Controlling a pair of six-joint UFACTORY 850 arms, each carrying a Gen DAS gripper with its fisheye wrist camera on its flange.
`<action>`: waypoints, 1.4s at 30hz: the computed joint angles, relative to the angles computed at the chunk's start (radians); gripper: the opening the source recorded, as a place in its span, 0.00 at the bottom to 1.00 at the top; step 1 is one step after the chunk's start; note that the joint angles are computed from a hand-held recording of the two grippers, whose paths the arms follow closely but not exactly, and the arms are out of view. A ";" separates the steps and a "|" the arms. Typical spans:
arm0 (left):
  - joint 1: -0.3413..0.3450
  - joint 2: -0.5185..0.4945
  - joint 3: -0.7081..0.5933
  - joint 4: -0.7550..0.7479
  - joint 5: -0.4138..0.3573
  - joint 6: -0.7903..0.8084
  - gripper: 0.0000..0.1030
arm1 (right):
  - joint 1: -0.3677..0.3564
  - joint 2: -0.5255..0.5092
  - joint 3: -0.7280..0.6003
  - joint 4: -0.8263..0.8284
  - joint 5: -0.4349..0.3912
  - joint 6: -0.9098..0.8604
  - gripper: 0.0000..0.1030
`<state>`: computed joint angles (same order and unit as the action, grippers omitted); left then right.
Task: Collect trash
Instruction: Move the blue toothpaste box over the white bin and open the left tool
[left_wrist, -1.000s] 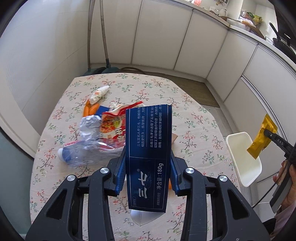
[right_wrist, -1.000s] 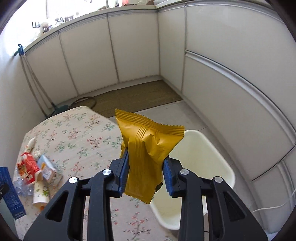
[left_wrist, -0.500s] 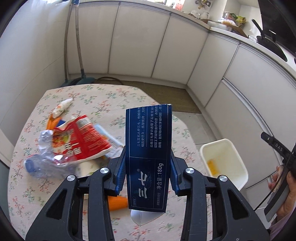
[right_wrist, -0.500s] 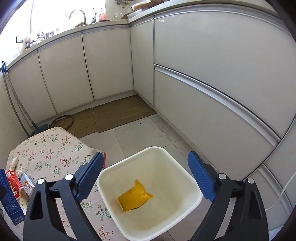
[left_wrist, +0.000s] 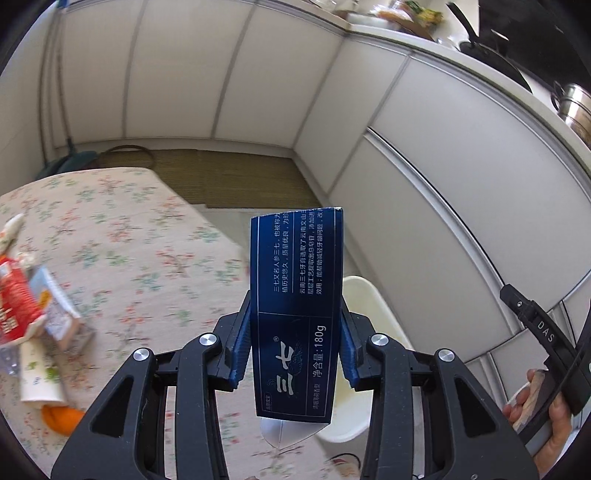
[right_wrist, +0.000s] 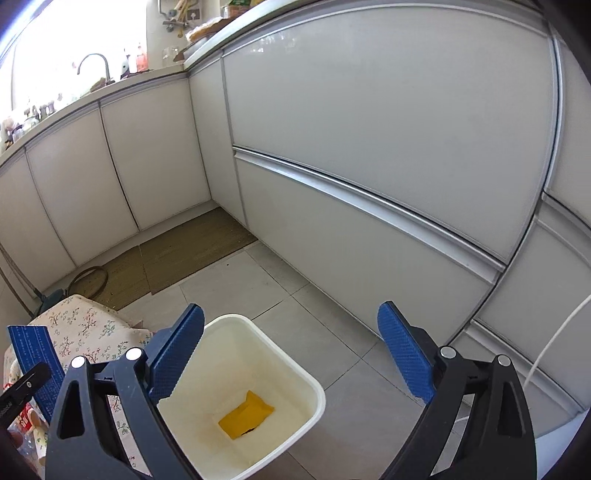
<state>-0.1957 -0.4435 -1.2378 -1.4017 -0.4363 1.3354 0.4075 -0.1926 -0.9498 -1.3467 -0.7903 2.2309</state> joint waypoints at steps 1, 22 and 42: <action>-0.015 -0.007 -0.007 0.007 -0.003 -0.009 0.37 | -0.010 0.012 0.013 0.005 0.009 0.009 0.89; -0.102 -0.044 -0.052 0.167 0.103 -0.193 0.79 | -0.014 0.044 0.048 0.002 0.021 0.023 0.93; 0.064 0.126 0.130 0.154 0.320 -0.095 0.93 | 0.176 -0.177 -0.211 -0.023 0.016 -0.216 0.94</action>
<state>-0.1314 -0.3174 -1.1082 -1.2480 -0.1163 1.2401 0.5835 -0.3701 -1.1612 -1.3702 -0.7747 2.0149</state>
